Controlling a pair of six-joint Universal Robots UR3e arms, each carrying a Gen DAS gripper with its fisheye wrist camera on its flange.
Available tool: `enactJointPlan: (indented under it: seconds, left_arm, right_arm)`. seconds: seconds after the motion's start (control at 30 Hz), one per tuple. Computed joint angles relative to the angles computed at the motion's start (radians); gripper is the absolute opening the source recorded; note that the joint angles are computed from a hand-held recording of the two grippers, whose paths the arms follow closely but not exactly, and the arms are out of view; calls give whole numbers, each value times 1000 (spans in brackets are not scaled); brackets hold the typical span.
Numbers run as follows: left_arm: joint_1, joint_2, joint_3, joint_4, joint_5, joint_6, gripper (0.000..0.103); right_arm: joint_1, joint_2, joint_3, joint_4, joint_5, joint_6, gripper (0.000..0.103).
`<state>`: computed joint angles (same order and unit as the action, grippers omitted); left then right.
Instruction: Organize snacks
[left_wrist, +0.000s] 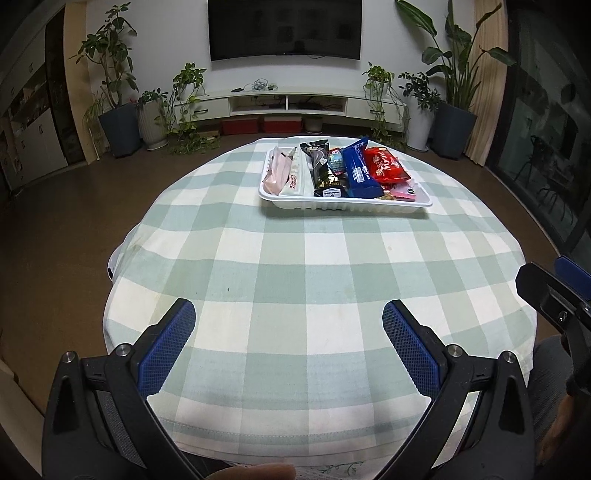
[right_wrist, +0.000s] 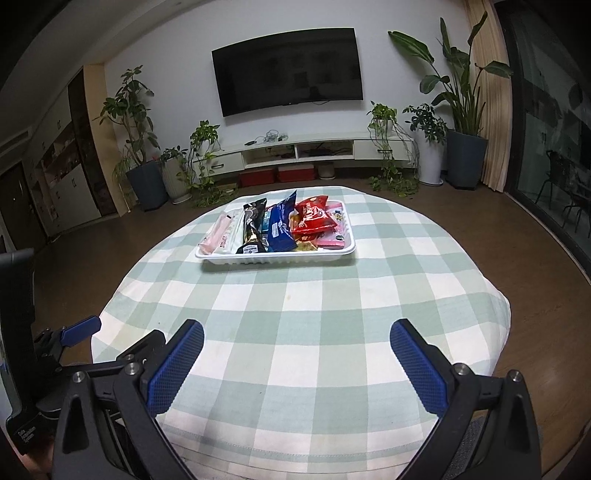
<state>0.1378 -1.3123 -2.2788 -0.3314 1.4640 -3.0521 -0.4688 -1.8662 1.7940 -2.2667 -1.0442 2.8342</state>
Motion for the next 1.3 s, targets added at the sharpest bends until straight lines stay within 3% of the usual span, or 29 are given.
enactJointPlan:
  seconds: [1.3]
  left_arm:
    - [2, -15, -9, 16, 6, 1, 103]
  right_arm:
    - [17, -3, 19, -5, -16, 4, 103]
